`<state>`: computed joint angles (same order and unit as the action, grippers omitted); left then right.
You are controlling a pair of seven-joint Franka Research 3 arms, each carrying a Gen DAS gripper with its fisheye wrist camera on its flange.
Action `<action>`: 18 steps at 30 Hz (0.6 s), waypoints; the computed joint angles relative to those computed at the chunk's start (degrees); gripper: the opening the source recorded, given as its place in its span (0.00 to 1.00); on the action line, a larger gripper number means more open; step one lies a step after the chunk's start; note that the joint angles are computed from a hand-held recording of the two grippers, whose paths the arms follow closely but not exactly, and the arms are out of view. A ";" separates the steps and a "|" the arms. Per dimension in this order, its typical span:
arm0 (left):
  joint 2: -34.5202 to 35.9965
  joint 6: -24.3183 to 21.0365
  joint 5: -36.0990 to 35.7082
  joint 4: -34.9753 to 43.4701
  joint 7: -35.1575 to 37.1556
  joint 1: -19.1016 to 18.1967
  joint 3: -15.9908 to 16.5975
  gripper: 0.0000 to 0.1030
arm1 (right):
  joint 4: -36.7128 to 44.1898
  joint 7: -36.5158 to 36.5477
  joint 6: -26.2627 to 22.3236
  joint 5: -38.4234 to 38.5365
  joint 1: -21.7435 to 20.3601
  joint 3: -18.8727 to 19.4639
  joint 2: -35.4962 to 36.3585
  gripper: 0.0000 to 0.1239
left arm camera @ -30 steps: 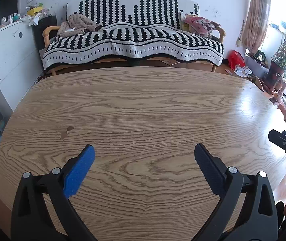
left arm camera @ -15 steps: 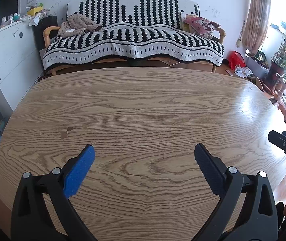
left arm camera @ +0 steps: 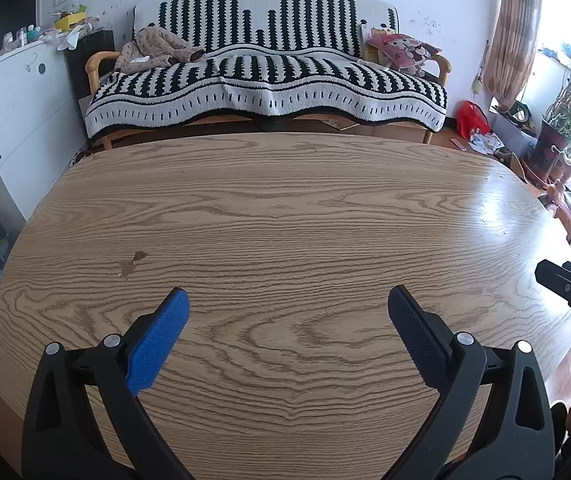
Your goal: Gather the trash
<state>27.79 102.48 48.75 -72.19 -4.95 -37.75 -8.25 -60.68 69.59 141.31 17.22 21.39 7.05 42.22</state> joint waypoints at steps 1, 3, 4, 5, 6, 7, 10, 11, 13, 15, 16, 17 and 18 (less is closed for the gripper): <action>0.06 0.05 0.01 0.07 0.03 0.00 0.00 0.94 | 0.01 -0.17 0.00 0.10 -0.08 0.11 0.03 0.77; -0.05 0.24 0.02 -0.18 -0.05 0.06 0.01 0.94 | 0.08 -0.12 -0.12 0.11 -0.05 0.07 0.04 0.77; 0.06 0.06 -0.03 0.00 -0.03 0.02 0.02 0.94 | 0.09 -0.14 -0.12 0.12 -0.06 0.07 0.06 0.77; 0.05 0.08 -0.02 0.00 -0.04 0.04 0.03 0.94 | 0.08 -0.19 -0.10 0.19 -0.08 0.11 0.03 0.77; 0.02 0.17 -0.04 -0.10 -0.15 0.05 0.03 0.94 | 0.04 -0.22 -0.04 0.21 -0.09 0.11 0.02 0.77; 0.02 0.22 -0.08 -0.14 -0.16 0.06 0.00 0.94 | 0.03 -0.23 -0.01 0.20 -0.07 0.10 0.01 0.77; 0.32 -0.07 -0.01 0.29 -0.05 -0.14 0.02 0.94 | 0.04 -0.25 -0.04 0.24 -0.09 0.10 0.05 0.77; 0.38 -0.10 -0.03 0.37 -0.10 -0.19 0.03 0.94 | 0.02 -0.28 -0.04 0.25 -0.10 0.10 0.04 0.77; 0.37 -0.07 -0.07 0.37 -0.05 -0.19 0.07 0.94 | -0.03 -0.32 0.03 0.27 -0.10 0.11 0.01 0.77; 0.48 -0.15 -0.10 0.50 0.04 -0.24 0.08 0.94 | -0.08 -0.45 0.16 0.32 -0.13 0.15 0.02 0.77; 0.39 -0.08 -0.11 0.41 0.09 -0.21 0.10 0.94 | -0.20 -0.49 0.24 0.35 -0.12 0.16 -0.03 0.77; 0.37 -0.11 -0.07 0.38 0.07 -0.26 0.10 0.94 | -0.26 -0.48 0.28 0.34 -0.10 0.15 -0.06 0.77; 0.41 -0.17 -0.12 0.48 0.09 -0.27 0.10 0.94 | -0.28 -0.48 0.29 0.28 -0.07 0.09 -0.01 0.77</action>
